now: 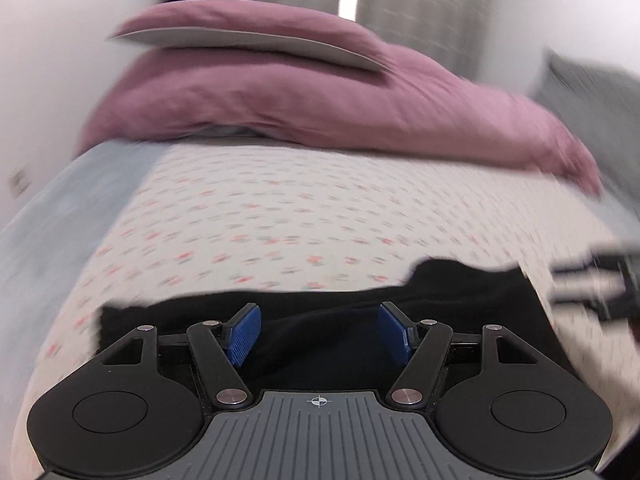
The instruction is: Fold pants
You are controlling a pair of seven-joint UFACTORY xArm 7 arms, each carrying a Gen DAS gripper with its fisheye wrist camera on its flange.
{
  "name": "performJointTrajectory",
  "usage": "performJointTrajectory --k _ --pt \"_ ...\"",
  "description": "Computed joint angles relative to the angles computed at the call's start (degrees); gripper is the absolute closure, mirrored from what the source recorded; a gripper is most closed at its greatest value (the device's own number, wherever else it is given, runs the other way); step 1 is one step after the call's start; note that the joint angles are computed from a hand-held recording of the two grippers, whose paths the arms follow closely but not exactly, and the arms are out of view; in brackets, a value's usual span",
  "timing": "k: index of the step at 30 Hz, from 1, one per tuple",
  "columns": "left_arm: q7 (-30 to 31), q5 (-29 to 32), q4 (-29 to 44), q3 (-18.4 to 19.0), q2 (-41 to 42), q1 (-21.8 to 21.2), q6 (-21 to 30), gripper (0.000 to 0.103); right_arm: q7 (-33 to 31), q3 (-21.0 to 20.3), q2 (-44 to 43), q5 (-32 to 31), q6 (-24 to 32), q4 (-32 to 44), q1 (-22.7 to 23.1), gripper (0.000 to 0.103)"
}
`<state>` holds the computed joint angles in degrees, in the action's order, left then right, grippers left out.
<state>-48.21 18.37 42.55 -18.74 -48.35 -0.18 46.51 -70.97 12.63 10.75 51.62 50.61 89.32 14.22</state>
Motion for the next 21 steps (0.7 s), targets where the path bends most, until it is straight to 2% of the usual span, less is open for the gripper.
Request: performJointTrajectory --k 2,6,9,11,12,14,15,16,20,21 --pt "2.73 1.43 1.55 -0.39 4.84 -0.27 -2.24 0.039 1.32 0.05 3.34 -2.32 -0.92 3.41 0.65 0.063" --pt "8.99 3.49 3.65 0.89 12.87 -2.11 -6.74 0.039 1.66 1.22 7.65 -5.58 -0.24 7.36 0.44 0.067" --pt "13.16 5.03 4.85 1.23 16.87 -3.37 -6.51 0.043 1.28 1.78 8.16 -8.77 -1.56 7.13 0.91 0.069" --pt "14.18 6.47 5.19 0.81 18.4 -3.52 -4.54 0.054 0.25 1.94 8.22 -11.02 -2.93 6.46 1.2 0.078" --pt "13.88 7.32 5.02 0.56 18.69 -3.46 -3.9 0.057 -0.35 2.09 8.31 -11.72 -3.28 6.17 1.17 0.082" --pt "12.31 8.67 4.61 0.2 19.01 -3.38 -3.08 0.074 -1.32 2.72 8.26 -11.04 -3.09 5.45 0.5 0.093" --pt "11.0 9.33 4.23 0.03 18.81 -3.26 -2.99 0.078 -2.25 3.01 7.76 -10.28 -3.49 4.56 0.17 0.095" --pt "9.91 10.19 3.74 -0.01 18.32 -3.14 -3.29 0.086 -3.86 3.26 6.77 -9.53 -4.98 2.91 0.03 0.097" --pt "3.38 15.84 0.52 -2.82 14.64 -1.8 -6.37 0.102 -14.17 4.38 0.69 -2.02 -15.65 -7.35 0.08 0.101" --pt "1.5 17.47 -0.55 -3.87 13.47 -1.27 -7.43 0.102 -18.17 4.69 -0.84 1.33 -18.66 -9.91 0.2 0.101"
